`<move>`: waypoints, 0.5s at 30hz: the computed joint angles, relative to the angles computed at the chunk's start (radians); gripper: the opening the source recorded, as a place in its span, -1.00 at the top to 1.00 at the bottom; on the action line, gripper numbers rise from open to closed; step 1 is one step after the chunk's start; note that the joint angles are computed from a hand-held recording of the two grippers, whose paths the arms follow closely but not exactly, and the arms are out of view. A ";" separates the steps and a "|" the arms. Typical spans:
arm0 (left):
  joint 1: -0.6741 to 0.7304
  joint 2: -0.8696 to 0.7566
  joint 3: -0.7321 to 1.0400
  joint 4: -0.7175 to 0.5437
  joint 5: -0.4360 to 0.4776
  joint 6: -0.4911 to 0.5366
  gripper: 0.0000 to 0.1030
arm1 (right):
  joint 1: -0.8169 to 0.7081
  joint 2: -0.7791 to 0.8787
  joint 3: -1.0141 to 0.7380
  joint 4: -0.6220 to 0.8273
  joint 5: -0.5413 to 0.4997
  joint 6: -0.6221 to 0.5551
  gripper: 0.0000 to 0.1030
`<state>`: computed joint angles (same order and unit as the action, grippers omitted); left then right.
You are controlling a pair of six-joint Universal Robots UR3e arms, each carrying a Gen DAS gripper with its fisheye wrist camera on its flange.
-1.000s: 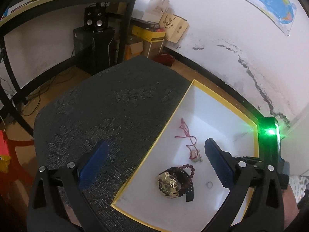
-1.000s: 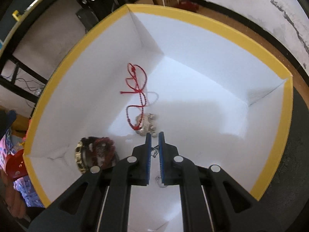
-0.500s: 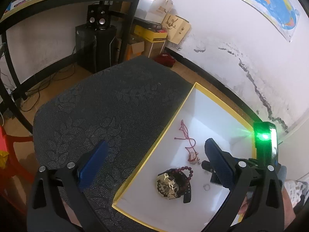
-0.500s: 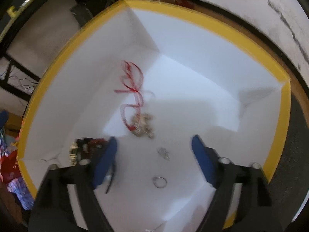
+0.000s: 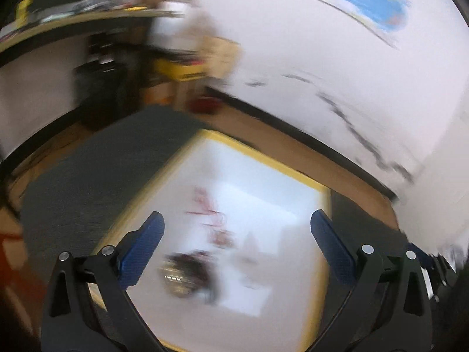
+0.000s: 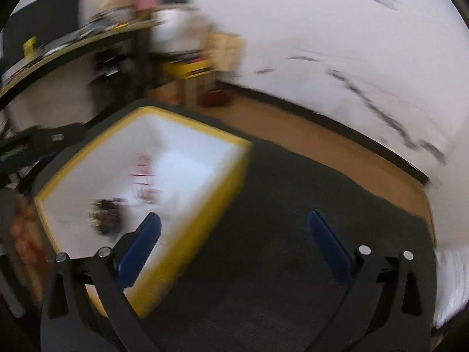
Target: Organize jewelry
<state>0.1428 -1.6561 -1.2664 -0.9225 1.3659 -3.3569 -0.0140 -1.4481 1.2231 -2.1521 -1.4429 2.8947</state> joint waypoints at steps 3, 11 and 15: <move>-0.177 -0.078 0.083 0.017 0.046 0.010 -0.90 | -0.195 -0.116 0.185 -0.048 0.040 -0.013 -0.88; -0.520 -0.405 0.448 -0.014 0.207 -0.008 -0.90 | -0.697 -0.290 0.372 0.048 0.295 -0.109 -0.88; -0.569 -0.577 0.689 -0.150 0.223 -0.055 -0.90 | -0.804 -0.326 0.456 0.046 0.335 -0.214 -0.88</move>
